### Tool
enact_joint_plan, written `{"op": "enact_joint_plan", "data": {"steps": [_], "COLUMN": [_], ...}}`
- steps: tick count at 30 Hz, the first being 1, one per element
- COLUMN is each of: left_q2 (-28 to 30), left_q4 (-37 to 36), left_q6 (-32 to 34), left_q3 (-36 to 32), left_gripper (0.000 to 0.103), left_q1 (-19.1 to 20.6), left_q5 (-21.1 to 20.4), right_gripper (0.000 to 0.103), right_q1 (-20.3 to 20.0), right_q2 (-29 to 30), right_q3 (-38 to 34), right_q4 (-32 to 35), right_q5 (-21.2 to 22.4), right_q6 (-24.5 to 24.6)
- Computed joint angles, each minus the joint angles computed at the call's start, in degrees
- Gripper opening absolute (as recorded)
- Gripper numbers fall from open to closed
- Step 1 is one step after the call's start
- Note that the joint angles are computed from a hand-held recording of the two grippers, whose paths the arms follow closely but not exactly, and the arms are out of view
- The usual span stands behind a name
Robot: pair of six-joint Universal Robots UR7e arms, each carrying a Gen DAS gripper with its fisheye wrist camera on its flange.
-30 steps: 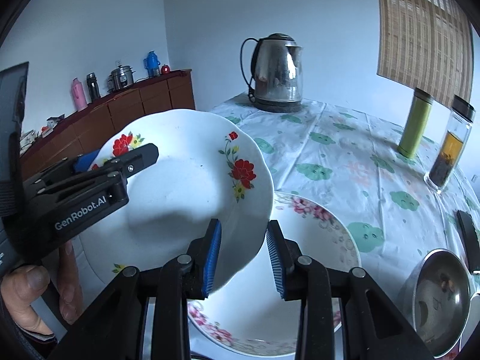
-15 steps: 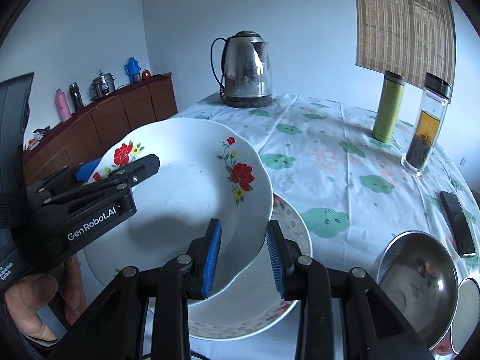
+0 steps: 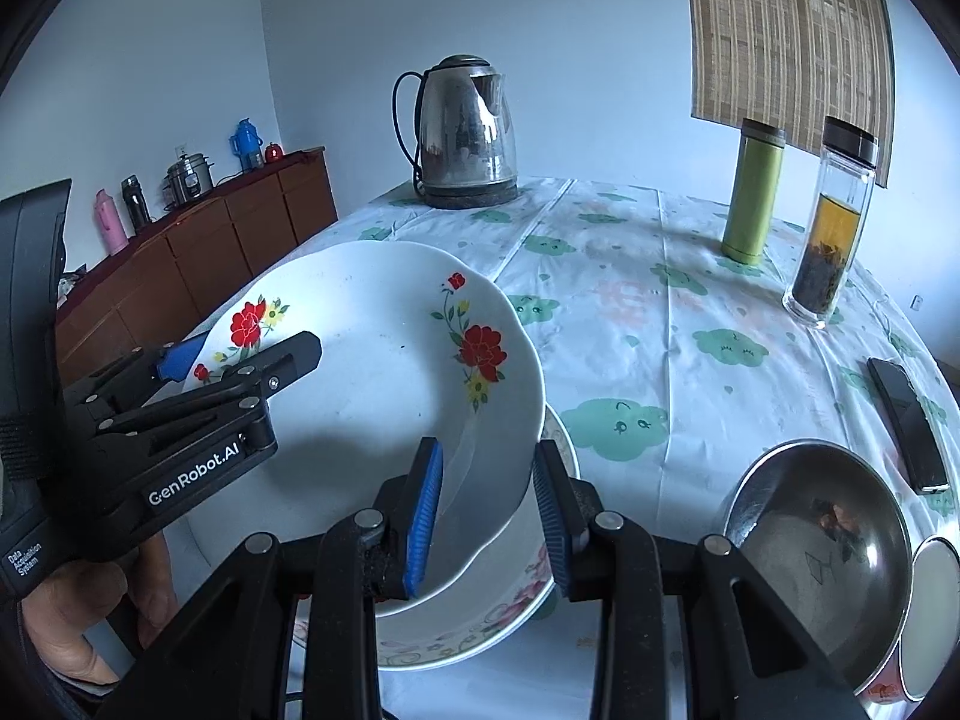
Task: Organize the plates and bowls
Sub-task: 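Carry the held plate with both tools over the pink-flowered dish stack, then lower the red-rose plate onto the dish stack with both tools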
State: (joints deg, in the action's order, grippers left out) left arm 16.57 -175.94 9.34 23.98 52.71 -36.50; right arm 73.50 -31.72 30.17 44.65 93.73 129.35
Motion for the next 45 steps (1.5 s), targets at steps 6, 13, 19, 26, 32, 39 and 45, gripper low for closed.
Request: {"op": "enact_joint_plan", "data": {"steps": [6, 13, 19, 26, 32, 39, 45], "left_q2": [-0.5, -0.5, 0.1, 1.5, 1.9, 2.4, 3.3], "left_q4": [0.9, 1.1, 2.4, 3.2, 4.0, 4.8, 6.7], "left_q6": [-0.6, -0.3, -0.1, 1.0, 1.1, 1.4, 1.3], "left_q3": [0.8, 1.0, 0.0, -2.2, -3.1, -4.0, -5.7], "left_gripper": [0.060, 0.060, 0.060, 0.060, 0.060, 0.060, 0.060], "left_q1": [0.1, 0.1, 0.1, -0.1, 0.0, -0.1, 0.0], "left_q5": [-1.0, -1.4, -1.2, -0.4, -0.2, 0.0, 0.1], "right_gripper": [0.033, 0.033, 0.033, 0.033, 0.033, 0.033, 0.033], "right_q1": [-0.2, -0.1, 0.0, 0.0, 0.0, 0.0, 0.0], "right_q2": [0.4, 0.4, 0.3, -0.1, -0.2, -0.1, -0.1], "right_q3": [-0.8, -0.8, -0.5, 0.4, 0.7, 0.5, 0.9], "right_q4": [0.3, 0.2, -0.4, -1.3, -1.6, -1.7, -2.1], "right_q5": [0.6, 1.5, 2.3, 2.7, 2.9, 3.4, 4.1], "right_q6": [0.3, 0.0, -0.1, -0.2, -0.3, -0.3, -0.4]}}
